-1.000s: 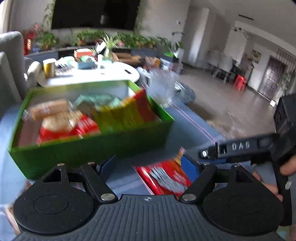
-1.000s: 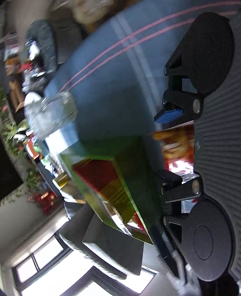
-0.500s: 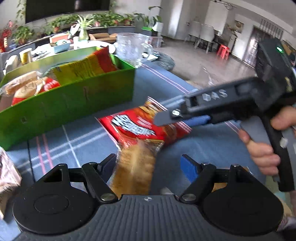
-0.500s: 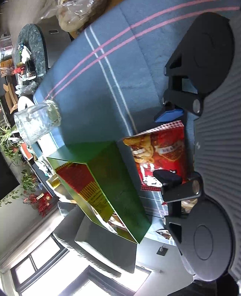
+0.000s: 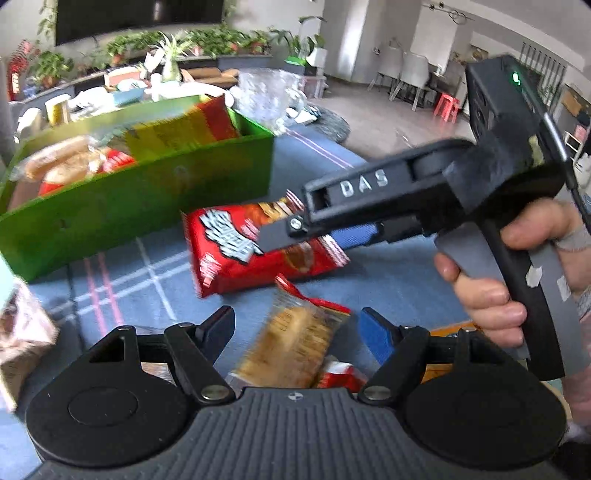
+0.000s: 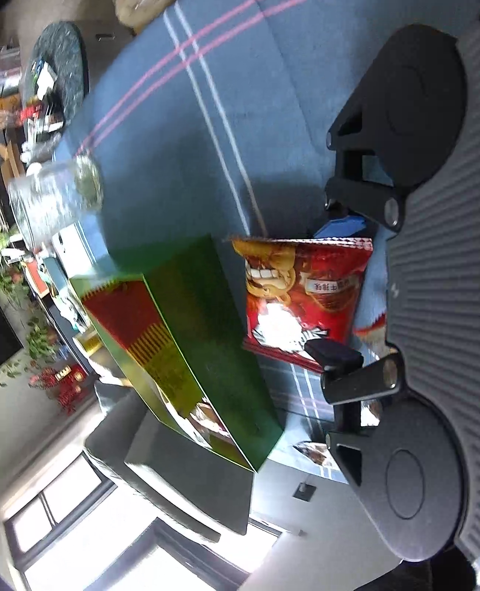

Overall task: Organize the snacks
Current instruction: 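Lower the right tool onto the red chips bag and grasp it, then lift the red chips bag and carry it over the green box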

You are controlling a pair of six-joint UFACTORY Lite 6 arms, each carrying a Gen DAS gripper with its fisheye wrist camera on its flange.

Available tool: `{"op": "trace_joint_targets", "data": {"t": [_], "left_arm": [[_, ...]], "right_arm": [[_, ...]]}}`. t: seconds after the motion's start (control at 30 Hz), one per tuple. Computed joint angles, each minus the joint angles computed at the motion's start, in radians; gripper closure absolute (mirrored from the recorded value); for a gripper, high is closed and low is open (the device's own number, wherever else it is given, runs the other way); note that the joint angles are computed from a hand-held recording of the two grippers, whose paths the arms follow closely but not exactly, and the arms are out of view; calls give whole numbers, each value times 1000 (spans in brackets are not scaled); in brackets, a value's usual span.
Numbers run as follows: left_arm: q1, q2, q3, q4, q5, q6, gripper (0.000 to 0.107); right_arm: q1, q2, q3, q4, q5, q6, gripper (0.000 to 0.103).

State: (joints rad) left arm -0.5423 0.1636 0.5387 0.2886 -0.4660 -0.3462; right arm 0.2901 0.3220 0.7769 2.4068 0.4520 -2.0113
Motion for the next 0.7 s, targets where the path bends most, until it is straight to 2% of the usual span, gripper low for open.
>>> {"op": "trace_joint_targets", "data": {"t": [0.07, 0.17, 0.27, 0.37, 0.47, 0.6, 0.7], "left_arm": [[14, -60, -37, -28, 2, 15, 36], [55, -67, -31, -53, -2, 16, 35], [82, -8, 36, -69, 1, 6, 35], [115, 69, 112, 30, -7, -80, 35], [107, 140, 179, -14, 13, -49, 35], [123, 219, 252, 89, 20, -155, 35], [120, 258, 292, 107, 38, -166, 34]], "right_arm": [[3, -7, -2, 26, -7, -21, 43], [-5, -20, -5, 61, -18, -33, 43], [-27, -31, -12, 50, -16, -11, 43], [-38, -25, -3, 23, -10, 26, 42], [-40, -8, 17, -14, -16, 66, 39], [-35, 19, 44, -44, -24, 101, 39], [-40, 42, 64, -71, -14, 131, 39]]}}
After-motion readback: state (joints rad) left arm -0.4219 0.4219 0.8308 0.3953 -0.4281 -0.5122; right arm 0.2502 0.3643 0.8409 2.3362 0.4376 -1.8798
